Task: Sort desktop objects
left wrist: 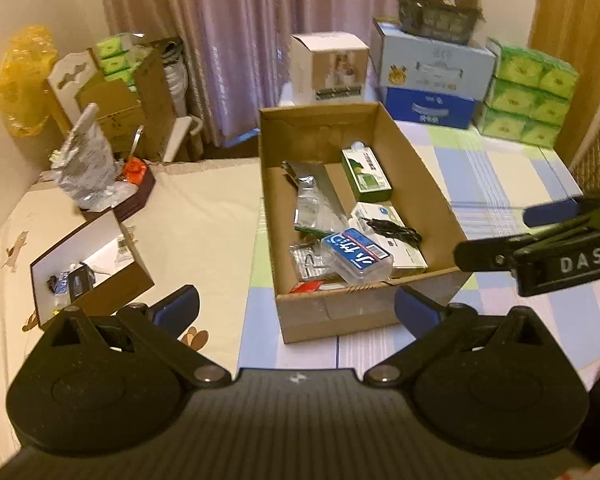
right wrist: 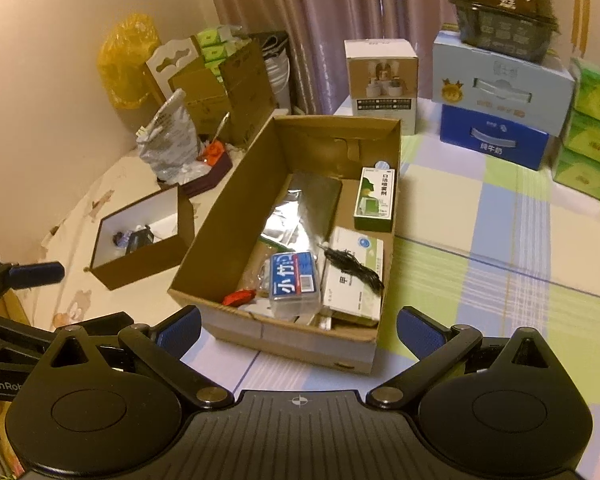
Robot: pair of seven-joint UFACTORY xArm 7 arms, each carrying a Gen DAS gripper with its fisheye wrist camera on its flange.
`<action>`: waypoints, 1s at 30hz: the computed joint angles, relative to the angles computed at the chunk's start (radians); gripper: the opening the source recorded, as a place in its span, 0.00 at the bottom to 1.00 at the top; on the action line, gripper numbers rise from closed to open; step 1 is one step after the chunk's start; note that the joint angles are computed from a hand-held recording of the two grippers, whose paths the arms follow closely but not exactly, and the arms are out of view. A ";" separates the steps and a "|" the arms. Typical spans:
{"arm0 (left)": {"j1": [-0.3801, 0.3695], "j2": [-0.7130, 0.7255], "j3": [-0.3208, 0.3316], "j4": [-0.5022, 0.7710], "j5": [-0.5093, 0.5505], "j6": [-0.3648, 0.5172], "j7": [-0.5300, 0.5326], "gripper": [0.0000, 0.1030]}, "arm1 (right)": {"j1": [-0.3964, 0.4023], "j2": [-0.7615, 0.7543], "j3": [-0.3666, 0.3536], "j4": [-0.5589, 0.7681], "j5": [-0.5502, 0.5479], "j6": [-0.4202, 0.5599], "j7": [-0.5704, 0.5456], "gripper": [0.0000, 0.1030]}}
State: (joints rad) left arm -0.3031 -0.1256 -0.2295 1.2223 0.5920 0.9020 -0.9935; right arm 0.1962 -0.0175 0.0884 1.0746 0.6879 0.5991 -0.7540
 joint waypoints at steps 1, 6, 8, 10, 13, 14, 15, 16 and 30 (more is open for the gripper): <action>-0.002 -0.012 -0.004 -0.012 0.003 -0.002 -0.021 0.99 | 0.000 -0.015 0.000 -0.016 0.003 -0.002 -0.005 0.98; -0.006 -0.057 -0.039 -0.054 0.038 0.007 -0.114 0.99 | 0.009 -0.083 -0.016 -0.092 0.022 -0.018 -0.026 0.98; -0.007 -0.076 -0.054 -0.071 0.052 0.015 -0.157 0.99 | 0.016 -0.110 -0.027 -0.120 0.035 -0.020 -0.033 0.98; -0.008 -0.092 -0.069 -0.082 0.062 0.022 -0.198 0.99 | 0.022 -0.138 -0.039 -0.147 0.040 -0.012 -0.038 0.98; -0.013 -0.103 -0.098 -0.083 0.089 0.068 -0.240 0.99 | 0.031 -0.176 -0.052 -0.187 0.039 -0.011 -0.032 0.98; -0.017 -0.106 -0.105 -0.084 0.092 0.081 -0.251 0.99 | 0.032 -0.186 -0.058 -0.197 0.037 -0.007 -0.025 0.98; -0.022 -0.108 -0.110 -0.086 0.094 0.086 -0.261 0.99 | 0.034 -0.196 -0.063 -0.207 0.035 0.000 -0.018 0.98; -0.027 -0.111 -0.114 -0.089 0.094 0.089 -0.272 0.99 | 0.034 -0.207 -0.070 -0.217 0.032 0.009 -0.013 0.98; -0.068 -0.134 -0.143 -0.114 0.045 0.132 -0.322 0.99 | 0.042 -0.293 -0.114 -0.300 -0.031 0.022 0.008 0.98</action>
State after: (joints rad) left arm -0.3713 -0.2592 -0.3723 1.1084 0.6366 1.0341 -1.3153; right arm 0.2380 -0.3109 -0.0258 0.7741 0.6572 0.6209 -0.7458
